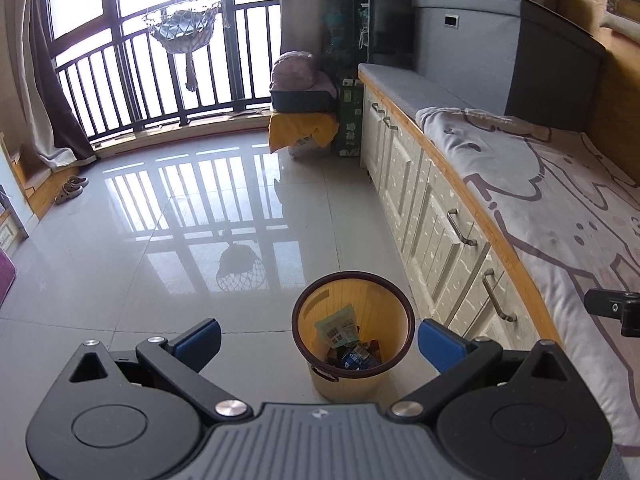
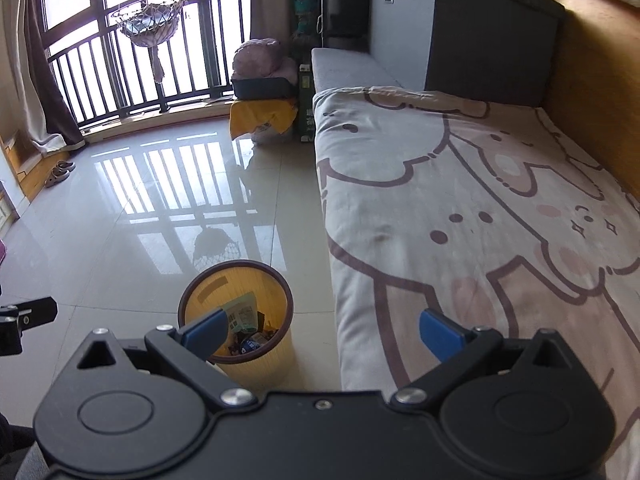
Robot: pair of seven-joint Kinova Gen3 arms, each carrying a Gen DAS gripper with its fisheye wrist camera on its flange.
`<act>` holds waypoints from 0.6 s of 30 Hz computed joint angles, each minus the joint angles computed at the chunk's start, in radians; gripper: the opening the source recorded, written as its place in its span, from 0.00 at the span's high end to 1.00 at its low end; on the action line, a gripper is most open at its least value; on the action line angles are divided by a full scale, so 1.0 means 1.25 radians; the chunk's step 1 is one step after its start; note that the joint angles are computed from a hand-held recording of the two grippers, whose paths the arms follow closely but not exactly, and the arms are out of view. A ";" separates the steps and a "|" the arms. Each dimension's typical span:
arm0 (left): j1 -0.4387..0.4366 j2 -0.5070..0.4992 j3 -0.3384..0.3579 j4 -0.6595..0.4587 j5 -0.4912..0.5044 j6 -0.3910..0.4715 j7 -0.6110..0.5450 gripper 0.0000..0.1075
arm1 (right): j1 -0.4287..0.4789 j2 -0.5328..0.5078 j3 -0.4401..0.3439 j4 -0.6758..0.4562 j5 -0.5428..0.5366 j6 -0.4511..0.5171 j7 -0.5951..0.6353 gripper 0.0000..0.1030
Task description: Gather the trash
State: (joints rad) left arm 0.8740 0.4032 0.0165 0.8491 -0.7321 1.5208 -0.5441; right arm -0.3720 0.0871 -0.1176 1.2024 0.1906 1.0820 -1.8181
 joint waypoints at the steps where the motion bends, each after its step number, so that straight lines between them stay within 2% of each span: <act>1: 0.005 -0.003 -0.001 0.010 -0.005 -0.003 0.004 0.04 | -0.003 -0.008 -0.001 0.013 0.008 -0.007 -0.008 0.00; 10: 0.028 -0.026 0.013 0.088 -0.057 -0.024 0.049 0.04 | -0.011 -0.061 -0.023 0.109 0.069 -0.065 -0.078 0.00; 18: 0.018 -0.044 0.037 0.156 -0.070 -0.061 0.084 0.04 | -0.010 -0.102 -0.053 0.198 0.154 -0.129 -0.184 0.00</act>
State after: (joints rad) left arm 0.8970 0.3483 0.0622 1.0447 -0.8202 1.4444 -0.4384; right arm -0.3848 -0.0398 -0.1840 1.4505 0.3833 0.9201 -2.0479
